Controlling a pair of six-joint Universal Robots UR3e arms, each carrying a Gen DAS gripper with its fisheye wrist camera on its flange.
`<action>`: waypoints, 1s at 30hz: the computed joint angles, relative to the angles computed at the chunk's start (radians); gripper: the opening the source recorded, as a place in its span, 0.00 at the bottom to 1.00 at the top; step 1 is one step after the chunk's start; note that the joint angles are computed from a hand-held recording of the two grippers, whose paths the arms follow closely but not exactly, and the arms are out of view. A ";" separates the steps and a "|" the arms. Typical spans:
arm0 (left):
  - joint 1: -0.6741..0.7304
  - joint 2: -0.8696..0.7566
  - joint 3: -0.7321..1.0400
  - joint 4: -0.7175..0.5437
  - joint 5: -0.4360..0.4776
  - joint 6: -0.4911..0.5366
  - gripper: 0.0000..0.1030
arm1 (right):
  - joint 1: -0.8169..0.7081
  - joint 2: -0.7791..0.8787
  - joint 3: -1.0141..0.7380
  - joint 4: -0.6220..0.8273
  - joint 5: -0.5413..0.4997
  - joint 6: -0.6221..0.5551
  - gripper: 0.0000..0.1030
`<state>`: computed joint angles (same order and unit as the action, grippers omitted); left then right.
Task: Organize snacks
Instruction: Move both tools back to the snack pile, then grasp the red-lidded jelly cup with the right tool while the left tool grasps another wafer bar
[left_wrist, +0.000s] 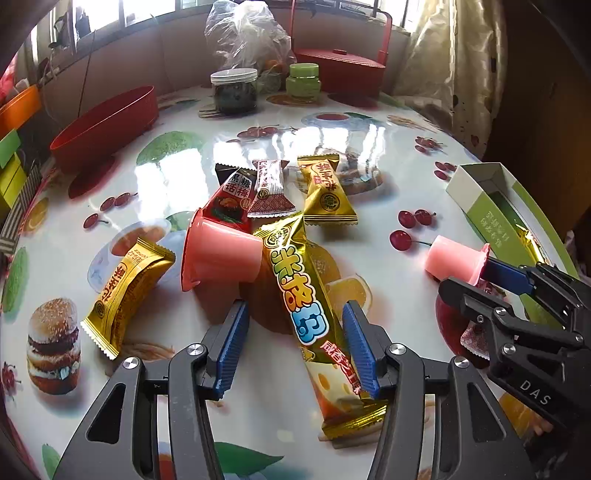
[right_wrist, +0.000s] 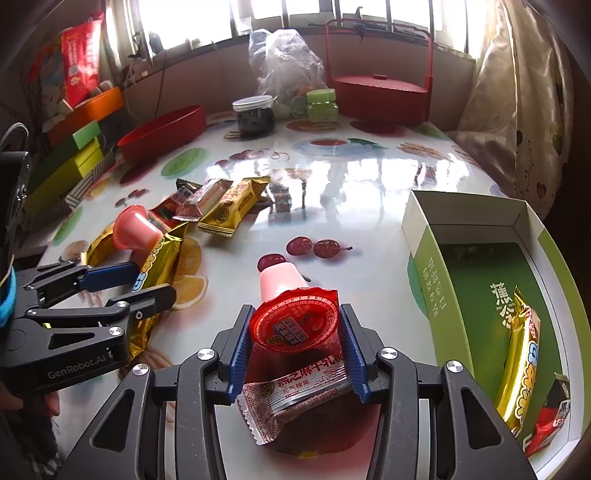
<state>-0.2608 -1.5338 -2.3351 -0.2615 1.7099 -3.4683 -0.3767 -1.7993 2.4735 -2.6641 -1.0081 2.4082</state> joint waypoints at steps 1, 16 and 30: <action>0.004 0.003 -0.008 0.011 -0.005 0.000 0.52 | -0.002 -0.005 0.001 0.005 0.002 -0.002 0.43; -0.002 0.033 -0.051 0.075 -0.016 -0.014 0.23 | -0.034 -0.076 0.038 0.063 0.024 -0.021 0.42; -0.031 0.052 -0.050 0.091 -0.031 -0.024 0.23 | -0.086 -0.154 0.067 0.131 0.063 -0.053 0.42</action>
<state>-0.2915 -1.4821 -2.3847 -0.1701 1.6790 -3.4925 -0.4629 -1.9532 2.5408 -2.5333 -0.9454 2.3551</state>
